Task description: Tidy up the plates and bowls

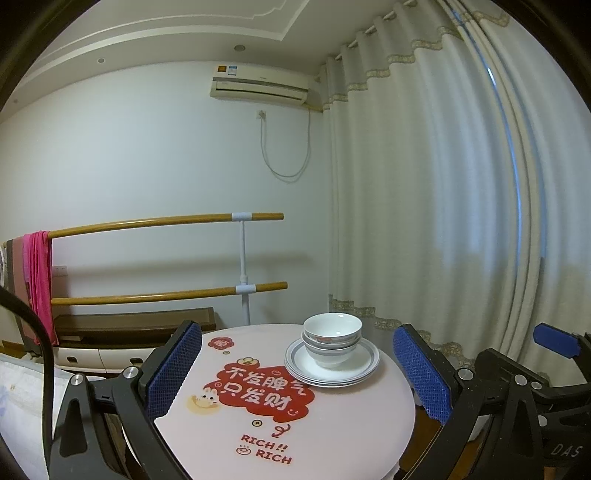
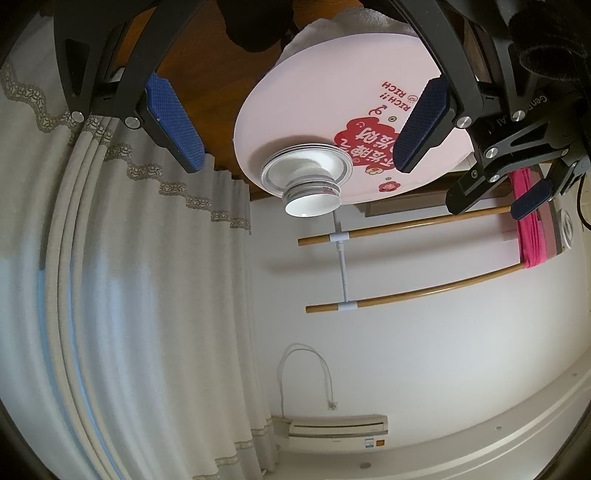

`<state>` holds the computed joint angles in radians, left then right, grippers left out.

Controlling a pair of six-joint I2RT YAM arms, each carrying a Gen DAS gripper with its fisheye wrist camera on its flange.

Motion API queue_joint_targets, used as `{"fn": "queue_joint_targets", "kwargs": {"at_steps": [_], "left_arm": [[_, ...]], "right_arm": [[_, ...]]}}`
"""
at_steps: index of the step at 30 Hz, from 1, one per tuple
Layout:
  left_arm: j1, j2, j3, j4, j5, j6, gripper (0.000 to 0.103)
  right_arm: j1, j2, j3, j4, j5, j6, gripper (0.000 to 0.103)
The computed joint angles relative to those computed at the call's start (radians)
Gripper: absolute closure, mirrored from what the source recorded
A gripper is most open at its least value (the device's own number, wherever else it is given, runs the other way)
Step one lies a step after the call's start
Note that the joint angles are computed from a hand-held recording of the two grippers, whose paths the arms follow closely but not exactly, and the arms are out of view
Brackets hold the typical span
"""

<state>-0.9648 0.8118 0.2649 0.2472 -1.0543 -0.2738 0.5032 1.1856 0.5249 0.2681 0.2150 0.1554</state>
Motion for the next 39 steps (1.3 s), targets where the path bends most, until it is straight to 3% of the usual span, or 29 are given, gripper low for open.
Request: {"fn": "queue_joint_targets", "kwargs": {"at_steps": [11,18,39], "left_arm": [[-0.032,0.006,0.01,-0.02,-0.043,-0.022,0.001],[-0.023,0.018,0.008,-0.011,-0.039,-0.023,0.001],[0.003,0.019,0.01,-0.023,-0.022,-0.027,0.001]], "right_arm": [[0.011,0.001,-0.021,0.041,0.022,-0.01,0.0],[0.063,0.005,-0.055,0.131,0.132,-0.045,0.0],[0.073,0.039,-0.053,0.164,0.152,-0.045,0.0]]}}
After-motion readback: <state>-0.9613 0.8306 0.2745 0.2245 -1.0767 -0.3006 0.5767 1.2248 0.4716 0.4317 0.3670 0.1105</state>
